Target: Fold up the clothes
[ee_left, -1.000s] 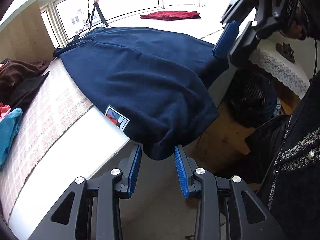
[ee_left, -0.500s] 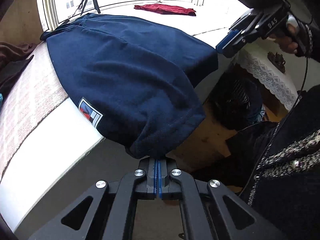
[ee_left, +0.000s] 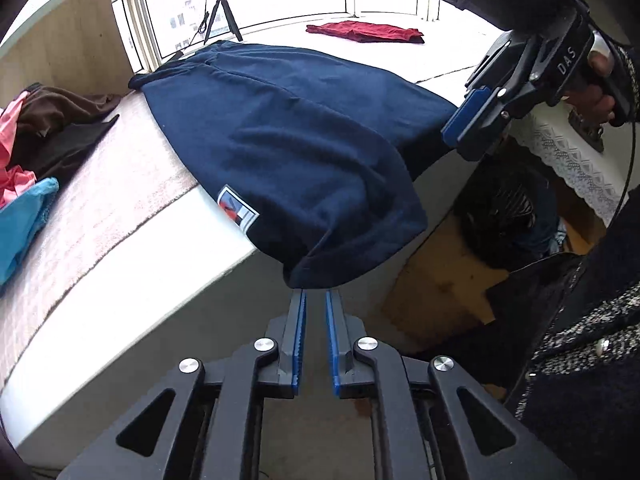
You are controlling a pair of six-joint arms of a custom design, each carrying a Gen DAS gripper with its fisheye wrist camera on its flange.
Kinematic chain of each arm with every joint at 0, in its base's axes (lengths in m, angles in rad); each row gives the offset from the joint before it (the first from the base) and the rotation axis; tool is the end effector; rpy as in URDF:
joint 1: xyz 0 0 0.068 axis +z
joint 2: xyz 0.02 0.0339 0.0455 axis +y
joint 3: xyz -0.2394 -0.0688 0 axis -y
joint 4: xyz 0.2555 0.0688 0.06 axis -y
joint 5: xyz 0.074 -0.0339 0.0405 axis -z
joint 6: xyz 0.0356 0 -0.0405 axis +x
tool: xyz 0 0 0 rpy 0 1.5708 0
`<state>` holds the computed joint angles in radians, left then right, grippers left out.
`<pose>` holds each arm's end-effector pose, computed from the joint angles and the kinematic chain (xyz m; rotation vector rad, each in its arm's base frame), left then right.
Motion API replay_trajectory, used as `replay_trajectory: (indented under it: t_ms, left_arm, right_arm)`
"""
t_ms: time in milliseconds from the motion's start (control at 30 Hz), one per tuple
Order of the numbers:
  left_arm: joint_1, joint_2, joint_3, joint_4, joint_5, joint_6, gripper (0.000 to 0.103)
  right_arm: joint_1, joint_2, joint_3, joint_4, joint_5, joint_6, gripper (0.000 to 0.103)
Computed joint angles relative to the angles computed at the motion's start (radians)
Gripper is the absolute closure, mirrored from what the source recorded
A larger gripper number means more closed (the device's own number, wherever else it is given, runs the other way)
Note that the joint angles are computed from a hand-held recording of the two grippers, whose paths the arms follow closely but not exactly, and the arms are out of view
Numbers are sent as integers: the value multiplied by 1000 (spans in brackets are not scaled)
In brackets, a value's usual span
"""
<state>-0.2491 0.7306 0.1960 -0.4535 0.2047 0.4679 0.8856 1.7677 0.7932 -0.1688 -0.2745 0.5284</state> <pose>0.1455 -0.0445 0.1038 0.9629 2.3474 -0.1759 0.1854 0.2422 0.0720 -0.6023 2.8459 0.7153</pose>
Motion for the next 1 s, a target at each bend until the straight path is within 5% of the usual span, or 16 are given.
replay_trajectory:
  t_ms: [200, 367, 433, 500, 633, 833, 867, 900, 1000]
  left_arm:
    - [-76, -92, -80, 75, -106, 157, 75]
    - [-108, 57, -75, 224, -98, 171, 73]
    - [-107, 123, -63, 277, -91, 161, 78]
    - [-86, 196, -31, 294, -75, 154, 100]
    - [-42, 191, 30, 170, -28, 138, 100]
    - [-112, -21, 61, -48, -107, 34, 100]
    - [-133, -8, 71, -38, -143, 13, 100]
    - [-173, -5, 73, -39, -203, -18, 100]
    - [-264, 31, 35, -25, -275, -48, 100]
  right_arm:
    - [46, 140, 93, -1, 25, 28, 64]
    - [56, 123, 64, 19, 32, 57, 64]
    - [54, 115, 56, 25, 42, 63, 64]
    - [52, 124, 58, 39, 42, 67, 64]
    - [31, 175, 48, 153, -39, 85, 64]
    - [4, 248, 21, 374, -131, 148, 65]
    - [2, 246, 9, 408, -133, 153, 71]
    - [-3, 237, -5, 426, -142, 157, 94]
    - [-23, 137, -98, 466, -176, 195, 98]
